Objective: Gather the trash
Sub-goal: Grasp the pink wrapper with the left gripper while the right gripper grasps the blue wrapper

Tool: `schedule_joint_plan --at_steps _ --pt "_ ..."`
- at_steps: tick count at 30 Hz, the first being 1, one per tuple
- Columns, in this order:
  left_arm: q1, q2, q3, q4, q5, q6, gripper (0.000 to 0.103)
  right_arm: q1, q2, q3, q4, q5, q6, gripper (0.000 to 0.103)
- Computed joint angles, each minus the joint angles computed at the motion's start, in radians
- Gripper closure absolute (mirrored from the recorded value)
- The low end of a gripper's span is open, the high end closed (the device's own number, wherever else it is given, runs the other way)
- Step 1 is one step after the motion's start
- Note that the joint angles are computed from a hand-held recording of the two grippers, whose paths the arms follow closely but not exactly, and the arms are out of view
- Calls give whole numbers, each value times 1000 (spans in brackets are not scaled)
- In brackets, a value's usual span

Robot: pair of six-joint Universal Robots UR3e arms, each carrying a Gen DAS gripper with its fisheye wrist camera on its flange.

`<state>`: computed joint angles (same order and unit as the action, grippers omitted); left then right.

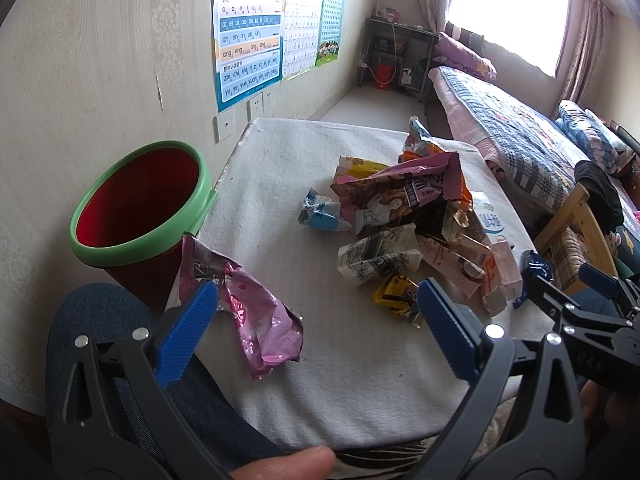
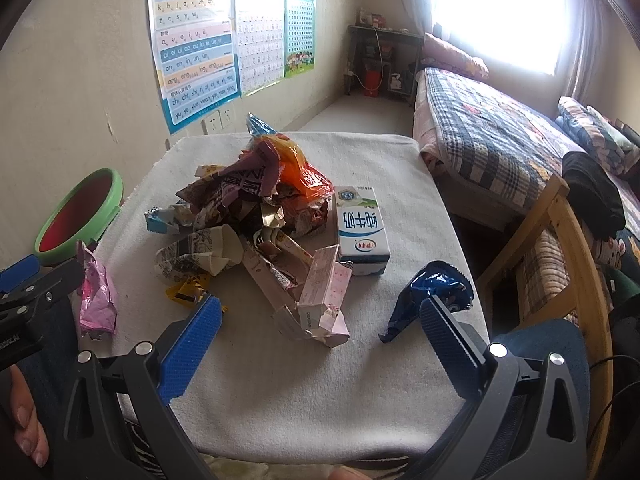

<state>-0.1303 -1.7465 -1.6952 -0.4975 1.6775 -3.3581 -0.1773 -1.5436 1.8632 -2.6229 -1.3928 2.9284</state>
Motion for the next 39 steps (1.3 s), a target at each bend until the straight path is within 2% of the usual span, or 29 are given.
schedule_joint_plan --at_steps 4,17,29,31,39 --pt "-6 -11 17 -21 12 -5 5 -5 5 -8 12 4 5 7" --pt "21 -68 134 -203 33 -68 5 -34 45 -74 123 14 26 7" --pt "116 -172 297 -440 -71 -123 5 -97 148 -210 243 -13 66 7" --pt "135 -178 294 -442 -97 -130 5 -104 183 -247 267 -23 68 7" --pt "171 -206 309 -473 -109 -140 5 -122 301 -371 343 -48 94 7"
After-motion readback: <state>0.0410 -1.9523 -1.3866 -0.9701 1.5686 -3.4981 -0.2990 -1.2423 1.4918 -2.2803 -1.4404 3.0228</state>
